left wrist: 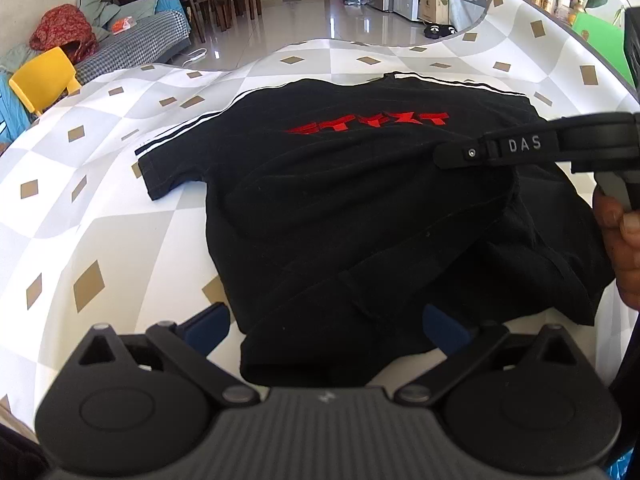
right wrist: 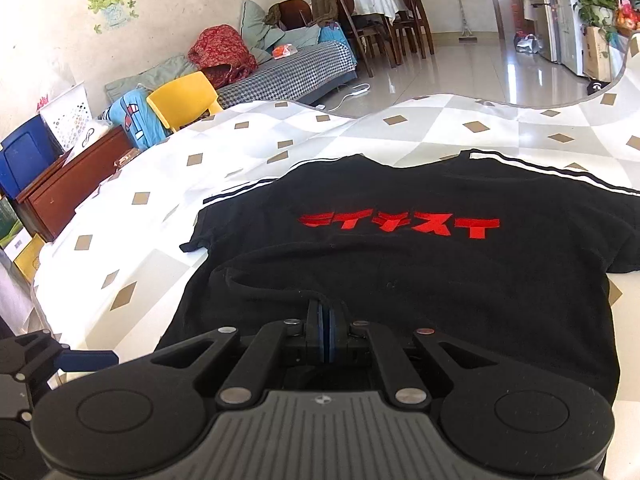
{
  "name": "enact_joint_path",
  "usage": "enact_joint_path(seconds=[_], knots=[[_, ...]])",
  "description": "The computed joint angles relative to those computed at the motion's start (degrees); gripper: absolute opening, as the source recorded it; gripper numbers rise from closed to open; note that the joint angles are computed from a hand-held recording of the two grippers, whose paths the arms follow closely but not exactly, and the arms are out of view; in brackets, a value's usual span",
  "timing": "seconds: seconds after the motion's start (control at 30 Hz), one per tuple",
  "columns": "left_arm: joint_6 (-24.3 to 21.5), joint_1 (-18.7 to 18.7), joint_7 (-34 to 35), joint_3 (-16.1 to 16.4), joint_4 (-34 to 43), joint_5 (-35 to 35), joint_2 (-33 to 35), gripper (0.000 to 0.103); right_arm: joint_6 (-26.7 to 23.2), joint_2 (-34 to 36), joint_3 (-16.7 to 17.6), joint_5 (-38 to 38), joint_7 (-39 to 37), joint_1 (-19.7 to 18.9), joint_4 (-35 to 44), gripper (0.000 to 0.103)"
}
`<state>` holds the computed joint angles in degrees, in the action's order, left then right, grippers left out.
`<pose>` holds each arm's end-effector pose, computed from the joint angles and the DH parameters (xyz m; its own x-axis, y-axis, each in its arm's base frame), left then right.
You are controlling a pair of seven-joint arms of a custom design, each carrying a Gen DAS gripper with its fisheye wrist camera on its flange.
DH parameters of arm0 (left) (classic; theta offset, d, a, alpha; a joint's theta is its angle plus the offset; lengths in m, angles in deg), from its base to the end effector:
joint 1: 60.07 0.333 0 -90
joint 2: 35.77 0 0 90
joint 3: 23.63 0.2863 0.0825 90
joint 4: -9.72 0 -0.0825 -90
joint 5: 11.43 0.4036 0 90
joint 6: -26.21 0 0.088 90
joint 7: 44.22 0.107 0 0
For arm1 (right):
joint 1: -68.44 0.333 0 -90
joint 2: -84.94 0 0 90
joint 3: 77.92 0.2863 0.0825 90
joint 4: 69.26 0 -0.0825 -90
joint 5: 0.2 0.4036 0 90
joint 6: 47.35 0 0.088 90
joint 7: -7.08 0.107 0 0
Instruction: Fold clothes
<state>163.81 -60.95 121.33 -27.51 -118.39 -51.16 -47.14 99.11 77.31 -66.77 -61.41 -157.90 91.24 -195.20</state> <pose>0.5408 -0.0505 0.4545 -0.8092 -0.5841 -0.0632 -0.4393 0.6731 -0.5950 0.4590 0.3265 0.4479 -0.3054 -0.9127 -0.2713 -0.5433 0.4010 -0.7375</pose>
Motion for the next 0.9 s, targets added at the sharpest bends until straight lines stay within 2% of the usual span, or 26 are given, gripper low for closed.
enact_joint_path(seconds=[0.13, 0.23, 0.47, 0.53, 0.57, 0.63, 0.73, 0.8, 0.9], knots=[[2.15, -0.73, 1.16, -0.5, -1.23, -0.76, -0.07, 0.103, -0.57, -0.6, 0.15, -1.41, 1.78, -0.23, -0.2, 0.004], [5.83, -1.67, 2.53, -1.0, -2.5, -1.92, -0.23, 0.103, -0.56, -1.02, 0.21, -2.08, 2.53, -0.38, -0.45, 0.004], [7.56, -2.95, 5.26, -0.83, -3.22, -4.53, -0.23, 0.102, -0.9, -1.74, 0.53, -3.27, 3.33, -0.59, -0.79, 0.004], [7.22, -3.07, 5.93, -0.73, -3.46, -4.63, -0.33, 0.089, -1.1, -1.92, 0.57, -3.36, 3.49, -0.66, -0.89, 0.004], [6.7, -3.01, 5.91, -0.72, -3.53, -4.25, -0.46, 0.086, -1.28, -1.94, 0.6, -3.3, 3.38, -0.67, -0.9, 0.005], [6.58, -3.0, 6.13, -0.79, -3.91, -3.8, -0.78, 0.07, -1.52, -1.83, 0.58, -2.97, 2.98, -0.67, -0.83, 0.005], [6.18, -2.93, 5.52, -0.8, -4.2, -3.25, -1.12, 0.061, -1.34, -1.45, 0.24, -0.61, 1.29, -0.51, -0.73, 0.006], [4.84, -2.77, 4.88, -0.51, -4.07, -3.19, -1.43, 0.059, -2.36, -1.16, 0.23, 1.17, -0.21, -0.28, -0.47, 0.017], [2.63, -2.45, 4.49, -0.24, -3.74, -2.59, -1.59, 0.058, -3.7, -1.31, 0.24, 2.85, -0.74, -0.1, -0.57, 0.024]])
